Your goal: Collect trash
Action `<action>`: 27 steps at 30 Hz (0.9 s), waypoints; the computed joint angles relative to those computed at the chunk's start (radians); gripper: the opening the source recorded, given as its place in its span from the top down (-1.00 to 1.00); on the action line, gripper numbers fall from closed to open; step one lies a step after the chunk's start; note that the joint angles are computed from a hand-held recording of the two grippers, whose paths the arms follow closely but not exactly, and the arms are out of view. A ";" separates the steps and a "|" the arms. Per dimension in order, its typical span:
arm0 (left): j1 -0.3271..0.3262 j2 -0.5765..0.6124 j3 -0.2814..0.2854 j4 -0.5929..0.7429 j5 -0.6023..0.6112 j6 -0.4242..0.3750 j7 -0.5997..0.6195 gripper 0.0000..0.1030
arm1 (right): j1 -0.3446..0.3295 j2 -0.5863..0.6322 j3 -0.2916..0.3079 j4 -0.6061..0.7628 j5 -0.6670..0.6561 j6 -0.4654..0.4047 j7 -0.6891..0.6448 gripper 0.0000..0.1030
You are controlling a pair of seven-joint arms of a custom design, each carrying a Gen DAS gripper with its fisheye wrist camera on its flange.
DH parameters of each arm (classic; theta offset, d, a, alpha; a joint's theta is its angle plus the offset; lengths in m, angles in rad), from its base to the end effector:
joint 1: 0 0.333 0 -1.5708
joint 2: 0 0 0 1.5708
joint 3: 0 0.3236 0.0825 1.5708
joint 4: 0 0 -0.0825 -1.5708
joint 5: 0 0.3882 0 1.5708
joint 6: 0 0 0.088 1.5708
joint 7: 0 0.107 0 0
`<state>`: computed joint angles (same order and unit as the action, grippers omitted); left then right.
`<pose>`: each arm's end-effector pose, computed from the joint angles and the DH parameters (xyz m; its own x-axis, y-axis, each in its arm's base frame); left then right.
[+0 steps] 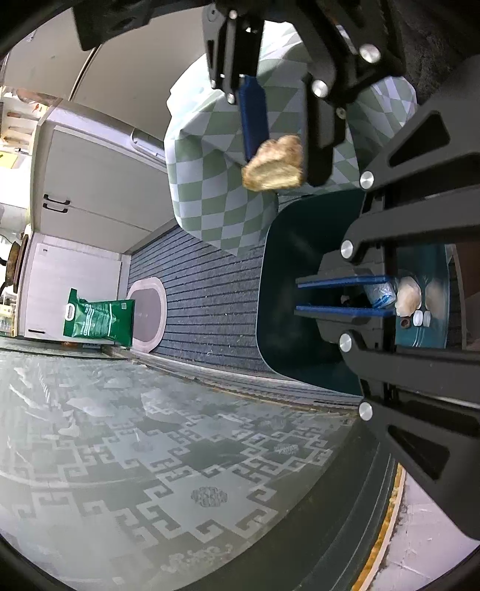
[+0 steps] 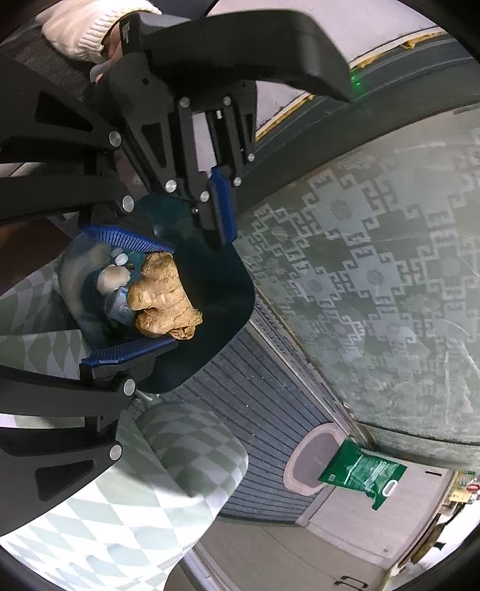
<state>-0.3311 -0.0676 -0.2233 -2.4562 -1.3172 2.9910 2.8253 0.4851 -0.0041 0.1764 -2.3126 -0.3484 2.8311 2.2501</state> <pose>0.4446 -0.1947 0.3602 -0.5628 -0.8157 0.1340 -0.6729 0.3579 -0.6474 0.4245 0.3526 0.4058 0.3052 -0.9481 -0.0897 -0.8294 -0.2183 -0.5143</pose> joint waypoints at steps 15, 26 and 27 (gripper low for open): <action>0.001 -0.024 0.006 -0.010 -0.042 -0.030 0.061 0.83 | 0.019 0.010 0.002 0.014 0.077 -0.040 -0.087 0.11; -0.016 -0.042 -0.011 -0.015 -0.222 0.012 0.246 0.33 | -0.023 -0.130 0.033 -0.072 -0.119 -0.061 0.144 0.15; -0.016 -0.046 -0.013 -0.017 -0.241 0.016 0.263 0.25 | -0.031 -0.149 0.040 -0.086 -0.129 -0.059 0.163 0.15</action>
<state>-0.3469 -0.1135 -0.2367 -2.4729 -1.5584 3.0066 3.0882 0.4537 -0.1534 0.2159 -2.3982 -0.4769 2.7724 2.4127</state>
